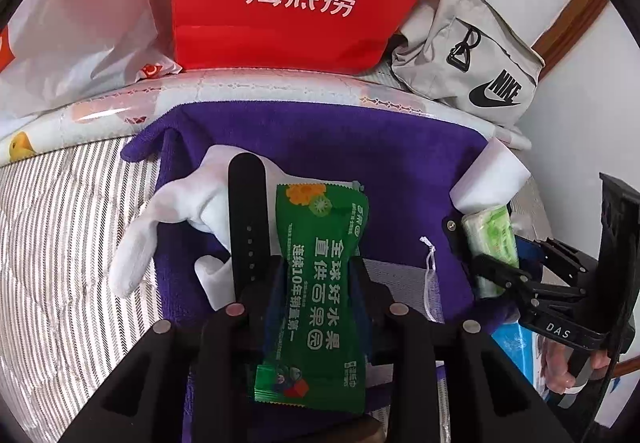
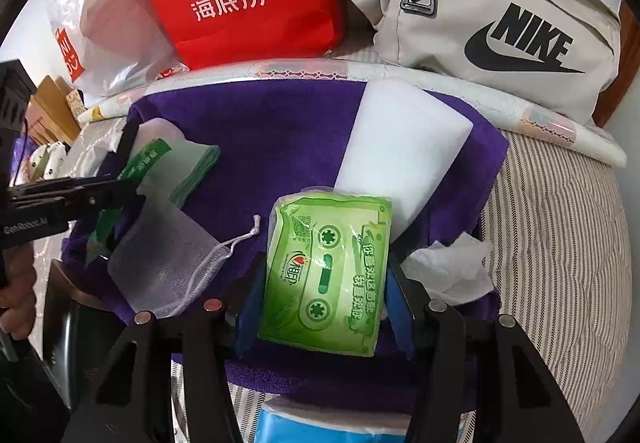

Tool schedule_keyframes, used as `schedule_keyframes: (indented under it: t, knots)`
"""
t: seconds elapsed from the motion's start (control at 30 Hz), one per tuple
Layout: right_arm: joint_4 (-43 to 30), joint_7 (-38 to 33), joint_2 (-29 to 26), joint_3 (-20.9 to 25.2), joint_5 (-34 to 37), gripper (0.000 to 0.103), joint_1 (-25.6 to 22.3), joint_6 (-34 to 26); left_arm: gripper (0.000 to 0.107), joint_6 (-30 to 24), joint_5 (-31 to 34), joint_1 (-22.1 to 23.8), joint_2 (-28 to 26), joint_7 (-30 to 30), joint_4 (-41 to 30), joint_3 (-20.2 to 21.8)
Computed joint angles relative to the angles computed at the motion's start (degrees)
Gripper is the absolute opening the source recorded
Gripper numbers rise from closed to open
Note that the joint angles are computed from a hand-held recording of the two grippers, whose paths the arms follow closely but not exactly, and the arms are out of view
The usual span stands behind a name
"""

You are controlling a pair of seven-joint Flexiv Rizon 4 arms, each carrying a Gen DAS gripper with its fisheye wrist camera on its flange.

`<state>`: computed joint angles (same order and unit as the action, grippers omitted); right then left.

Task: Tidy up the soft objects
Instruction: 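Lower the snack packet and tissue pack onto the towel and open both grippers, then close the right gripper on the lemon-print sachet while the left gripper moves to the yellow pouch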

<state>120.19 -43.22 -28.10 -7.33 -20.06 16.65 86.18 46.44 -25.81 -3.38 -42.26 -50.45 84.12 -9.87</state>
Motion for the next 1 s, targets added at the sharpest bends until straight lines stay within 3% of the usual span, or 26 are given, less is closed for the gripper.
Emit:
schedule_keyframes:
  t: [0.03,0.13,0.2,0.3,0.4,0.57,0.83,0.9,1.0]
  knots:
    - [-0.4,-0.7,-0.1,1.6,0.7,0.065,-1.3,-0.3,0.033,-0.9,0.0,0.0,-0.1,-0.8,-0.4,0.2]
    - [-0.1,-1.5,-0.1,2.3,1.6,0.066,-1.9,1.5,0.035,-1.6,0.2,-0.1,0.2,-1.2,-0.3,0.3]
    - [1.0,-0.8,0.4,-0.1,1.3,0.066,0.3,2.4,0.036,-1.1,0.3,-0.2,0.7,-1.3,0.3,0.4]
    - [3.1,0.8,1.6,-4.5,0.6,0.066,4.2,4.5,0.047,-0.5,-0.7,0.4,2.1,-0.4,2.0,-0.2]
    - [5.7,2.3,3.2,-9.4,0.5,0.066,8.9,7.1,0.048,0.9,-1.5,0.7,4.0,0.5,4.1,-0.3]
    - [12.1,2.7,7.0,-21.4,3.0,0.066,21.7,11.8,0.048,3.8,-4.0,1.9,9.4,3.1,10.5,-0.5]
    - [20.0,-3.0,11.1,-38.9,10.6,0.066,46.2,15.7,0.051,7.3,-9.4,3.8,18.3,8.1,21.6,1.1]
    - [21.4,-4.9,10.7,-41.0,12.3,0.066,51.1,16.8,0.051,7.6,-11.5,4.5,20.1,9.9,24.5,1.6]
    - [21.7,-6.7,10.2,-38.2,13.9,0.066,51.8,17.2,0.051,8.0,-13.8,5.1,22.1,11.7,27.9,2.8]
